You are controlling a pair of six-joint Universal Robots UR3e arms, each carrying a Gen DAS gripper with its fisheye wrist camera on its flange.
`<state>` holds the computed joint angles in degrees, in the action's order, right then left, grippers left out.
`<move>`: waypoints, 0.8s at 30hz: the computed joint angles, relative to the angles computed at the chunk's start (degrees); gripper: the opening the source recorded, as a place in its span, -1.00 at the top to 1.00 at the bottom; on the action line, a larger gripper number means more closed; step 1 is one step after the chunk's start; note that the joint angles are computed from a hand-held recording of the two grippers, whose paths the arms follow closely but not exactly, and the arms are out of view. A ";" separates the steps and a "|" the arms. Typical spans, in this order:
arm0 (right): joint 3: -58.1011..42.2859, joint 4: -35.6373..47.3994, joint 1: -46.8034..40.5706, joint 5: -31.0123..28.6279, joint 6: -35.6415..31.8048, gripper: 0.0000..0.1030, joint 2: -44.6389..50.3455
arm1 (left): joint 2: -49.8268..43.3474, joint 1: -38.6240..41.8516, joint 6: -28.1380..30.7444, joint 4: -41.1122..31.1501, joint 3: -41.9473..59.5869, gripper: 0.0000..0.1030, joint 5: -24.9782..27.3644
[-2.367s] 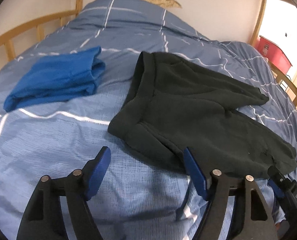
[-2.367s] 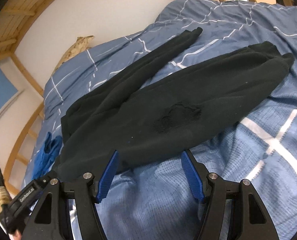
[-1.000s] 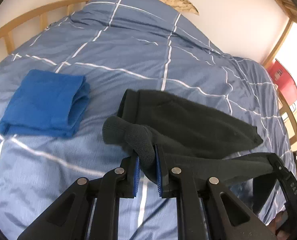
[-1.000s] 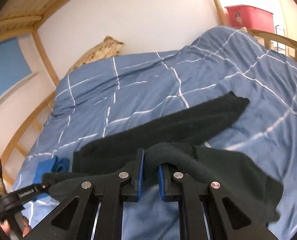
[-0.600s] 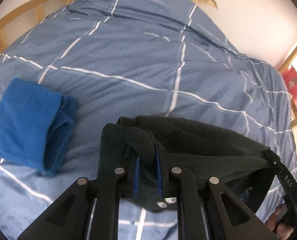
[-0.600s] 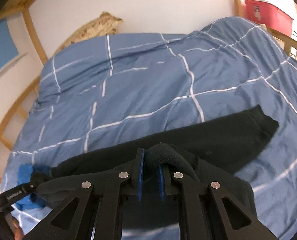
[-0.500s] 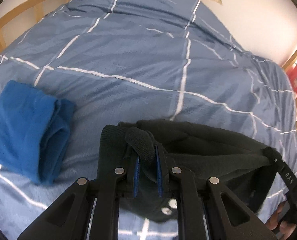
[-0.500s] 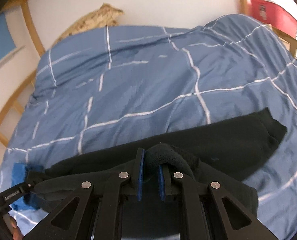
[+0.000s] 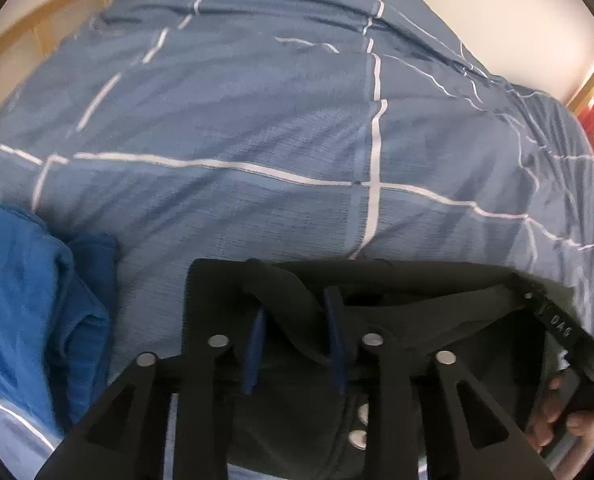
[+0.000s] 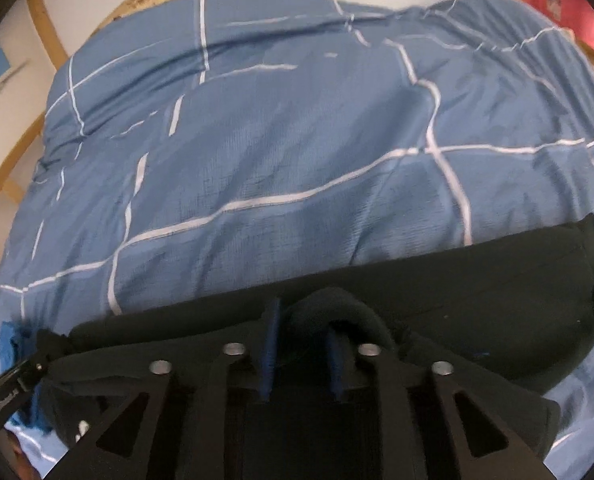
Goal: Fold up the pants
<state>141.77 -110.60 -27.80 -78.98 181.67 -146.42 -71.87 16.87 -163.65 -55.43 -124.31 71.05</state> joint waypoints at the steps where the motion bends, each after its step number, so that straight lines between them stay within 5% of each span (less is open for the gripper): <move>1: -1.14 2.17 -1.16 1.35 -0.66 0.29 -0.03 | -0.44 0.31 -0.20 -1.65 1.11 0.33 -0.59; 4: -5.65 9.31 -3.53 5.01 -2.46 0.00 -0.70 | -3.29 0.69 -0.57 -9.98 7.17 0.11 -1.37; 10: -15.38 11.31 8.04 -0.10 1.16 0.00 6.77 | -4.32 1.50 0.75 -21.50 14.59 0.02 -1.79; 14: -19.39 13.01 9.50 -0.93 1.65 0.00 8.26 | -7.30 2.11 -0.68 -28.98 21.88 -0.46 -1.85; 24: -28.01 14.44 15.63 -5.10 0.90 0.00 12.42 | -2.02 -0.14 6.51 -35.82 30.41 -0.49 1.15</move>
